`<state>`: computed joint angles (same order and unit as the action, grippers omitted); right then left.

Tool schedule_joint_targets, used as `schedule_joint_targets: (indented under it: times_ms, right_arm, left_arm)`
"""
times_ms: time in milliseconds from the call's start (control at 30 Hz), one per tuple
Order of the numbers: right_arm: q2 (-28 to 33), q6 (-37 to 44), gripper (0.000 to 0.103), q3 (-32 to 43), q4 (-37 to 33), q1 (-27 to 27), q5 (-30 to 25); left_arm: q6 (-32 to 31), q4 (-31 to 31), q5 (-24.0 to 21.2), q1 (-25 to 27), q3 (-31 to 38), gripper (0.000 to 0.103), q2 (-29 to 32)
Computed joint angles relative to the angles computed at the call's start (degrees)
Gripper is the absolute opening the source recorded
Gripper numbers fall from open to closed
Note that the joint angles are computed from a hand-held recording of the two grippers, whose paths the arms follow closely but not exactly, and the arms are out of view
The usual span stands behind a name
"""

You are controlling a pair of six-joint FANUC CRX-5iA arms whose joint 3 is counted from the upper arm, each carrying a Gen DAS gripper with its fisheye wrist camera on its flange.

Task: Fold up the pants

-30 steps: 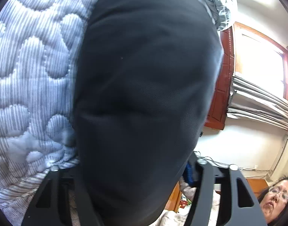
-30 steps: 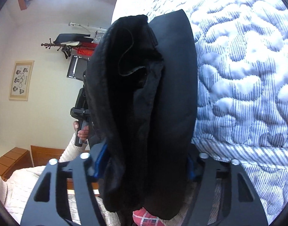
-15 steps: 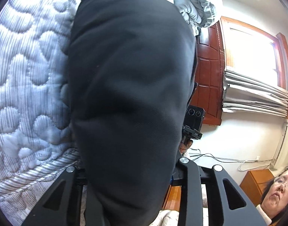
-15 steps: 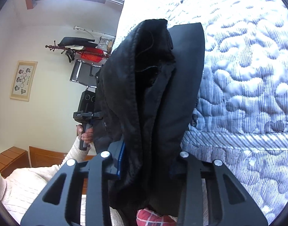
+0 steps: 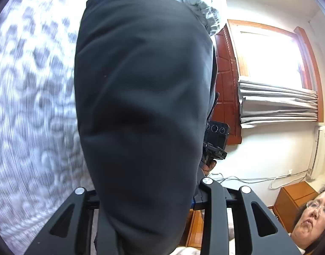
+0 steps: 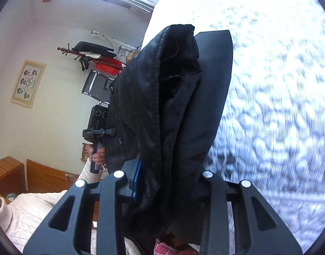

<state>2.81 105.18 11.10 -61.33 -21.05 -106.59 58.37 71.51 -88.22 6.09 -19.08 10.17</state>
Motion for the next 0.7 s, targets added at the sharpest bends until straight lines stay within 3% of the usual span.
schedule_joint_targets:
  times_ms: [367,700]
  right_arm:
    - [13.22,-4.62,0.034,15.45,2.17,8.67,3.06]
    - [21.54,-6.90,0.038,19.64,4.32,11.95,4.52]
  left_arm:
    - [2.70,1.70,5.86,-0.20,8.35,0.035,7.31]
    - [8.35,0.47,7.40,-0.60,15.26,0.037,14.31]
